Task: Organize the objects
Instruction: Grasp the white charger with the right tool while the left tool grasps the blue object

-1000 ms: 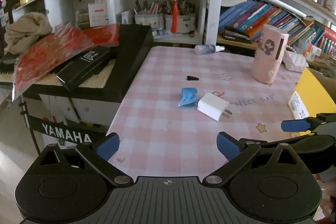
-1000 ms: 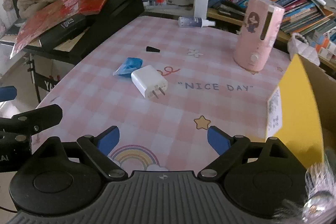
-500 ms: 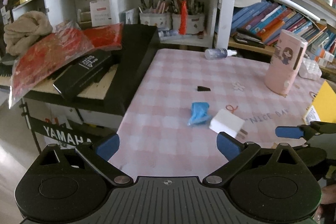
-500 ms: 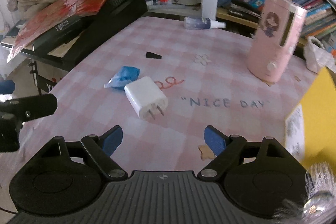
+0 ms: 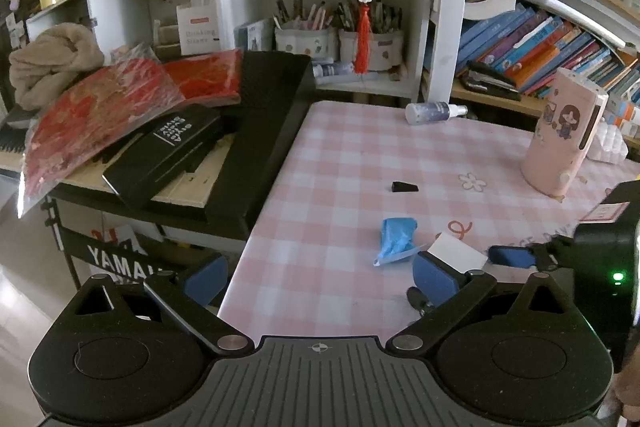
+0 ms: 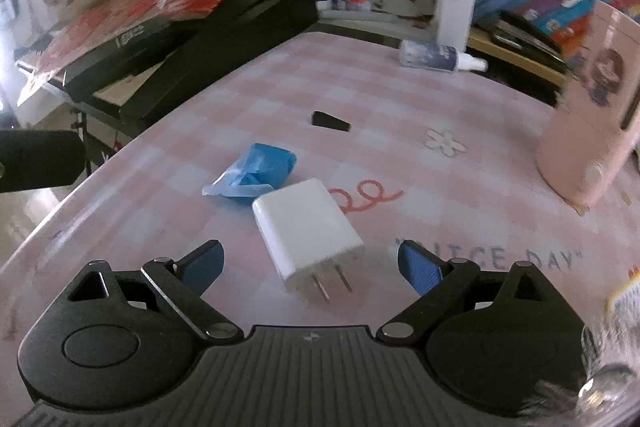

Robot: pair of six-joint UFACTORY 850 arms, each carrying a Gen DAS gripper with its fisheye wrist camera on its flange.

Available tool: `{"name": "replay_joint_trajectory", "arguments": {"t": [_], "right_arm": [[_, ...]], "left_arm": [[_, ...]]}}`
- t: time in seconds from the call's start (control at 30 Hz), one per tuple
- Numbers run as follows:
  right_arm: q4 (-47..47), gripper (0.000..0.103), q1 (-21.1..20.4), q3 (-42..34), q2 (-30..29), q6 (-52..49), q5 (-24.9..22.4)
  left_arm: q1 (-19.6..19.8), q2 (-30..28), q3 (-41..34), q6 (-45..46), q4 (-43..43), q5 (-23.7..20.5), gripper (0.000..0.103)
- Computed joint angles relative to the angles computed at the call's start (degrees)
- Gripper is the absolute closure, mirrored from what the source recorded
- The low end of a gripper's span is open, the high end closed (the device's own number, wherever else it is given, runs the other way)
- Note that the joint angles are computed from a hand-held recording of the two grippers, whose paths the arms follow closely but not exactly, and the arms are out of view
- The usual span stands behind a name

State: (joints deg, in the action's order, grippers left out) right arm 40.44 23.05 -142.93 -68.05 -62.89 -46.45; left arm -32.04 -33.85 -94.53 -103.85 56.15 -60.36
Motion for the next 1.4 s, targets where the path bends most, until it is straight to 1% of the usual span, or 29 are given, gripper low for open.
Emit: {"name": "replay_joint_trajectory", "arguments": {"t": [0.07, 0.13, 0.17, 0.2, 0.27, 0.33, 0.43, 0.53, 0.6, 0.7, 0.8, 0.87, 0.9, 0.93, 0.97, 1.03, 1.17, 1.23, 1.27, 1.33, 1.4], "right_arm": [[0.60, 0.016, 0.01, -1.86, -1.27, -0.18, -0.85], [1.94, 0.027, -0.06, -1.41, -1.10, -1.15, -0.39], [2.87, 0.042, -0.15, -0.71, -0.68, -2.20, -0.20], [3.30, 0.052, -0.19, 0.05, -0.20, -2.83, 0.26], [2.89, 0.057, -0.34, -0.66, -0.42, -2.26, -0.59], [1.90, 0.059, -0.51, 0.30, 0.36, -0.25, -0.06], [0.21, 0.059, -1.04, 5.16, 3.56, 3.71, 3.10], [-0.48, 0.059, -2.03, 9.67, 6.55, 5.38, 5.32], [-1.12, 0.059, -2.73, 11.65, 7.98, 6.18, 5.69], [-2.60, 0.058, -3.59, 12.68, 8.94, 7.90, 4.81], [-1.67, 0.058, -4.24, 15.11, 10.54, 6.39, 5.34], [-0.78, 0.058, -4.47, 16.60, 11.48, 4.81, 5.80], [-0.45, 0.058, -4.55, 16.81, 11.64, 4.16, 5.77], [-0.14, 0.058, -4.58, 17.14, 11.87, 3.48, 5.81], [0.21, 0.058, -4.62, 17.35, 12.02, 2.78, 5.80], [0.75, 0.058, -4.75, 17.59, 12.25, 1.95, 5.40], [1.00, 0.059, -4.91, 18.00, 12.62, 0.75, 4.59], [1.11, 0.059, -4.99, 18.21, 12.75, 0.35, 4.48], [1.16, 0.059, -5.03, 18.47, 12.89, 0.12, 4.57], [1.04, 0.059, -5.11, 18.56, 12.93, 0.04, 4.64], [1.05, 0.059, -5.17, 18.67, 13.03, 0.09, 4.87]], "left_arm": [[0.09, -0.14, -0.15, 0.22, -0.19, 0.17, 0.003], [0.12, -0.34, -0.32, 0.32, -0.14, 0.41, 0.003], [0.17, -0.44, -0.43, 0.40, -0.13, 0.53, 0.003], [0.24, -0.60, -0.58, 0.47, -0.12, 0.75, 0.003], [0.37, -0.92, -0.91, 0.60, -0.04, 1.28, 0.003], [0.52, -1.31, -1.31, 0.91, 0.07, 1.77, 0.003], [0.93, -2.40, -2.58, 1.99, 0.17, 2.78, 0.003], [1.36, -3.88, -4.30, 3.08, 0.76, 3.65, 0.003], [1.62, -5.17, -5.84, 4.19, 0.89, 3.67, 0.003], [2.02, -7.73, -9.08, 7.13, 0.33, 2.38, 0.004], [2.62, -9.93, -11.77, 10.06, -0.83, 2.60, 0.004], [2.99, -11.04, -13.09, 11.23, -1.58, 3.29, 0.009], [3.28, -11.50, -13.68, 12.05, -2.33, 3.98, 0.015], [3.63, -12.01, -14.40, 12.90, -3.36, 4.45, 0.024], [3.96, -12.58, -15.17, 13.43, -4.13, 4.77, 0.029], [4.58, -13.65, -16.44, 13.90, -4.90, 5.10, 0.046], [5.99, -14.98, -17.81, 14.02, -5.88, 6.53, 0.061], [6.64, -15.50, -18.32, 15.20, -7.19, 7.78, 0.071], [6.88, -15.86, -18.75, 16.28, -8.24, 8.06, 0.073], [6.73, -15.93, -18.73, 16.36, -7.76, 7.98, 0.073], [6.62, -15.27, -17.80, 15.84, -7.90, 8.94, 0.074]]}}
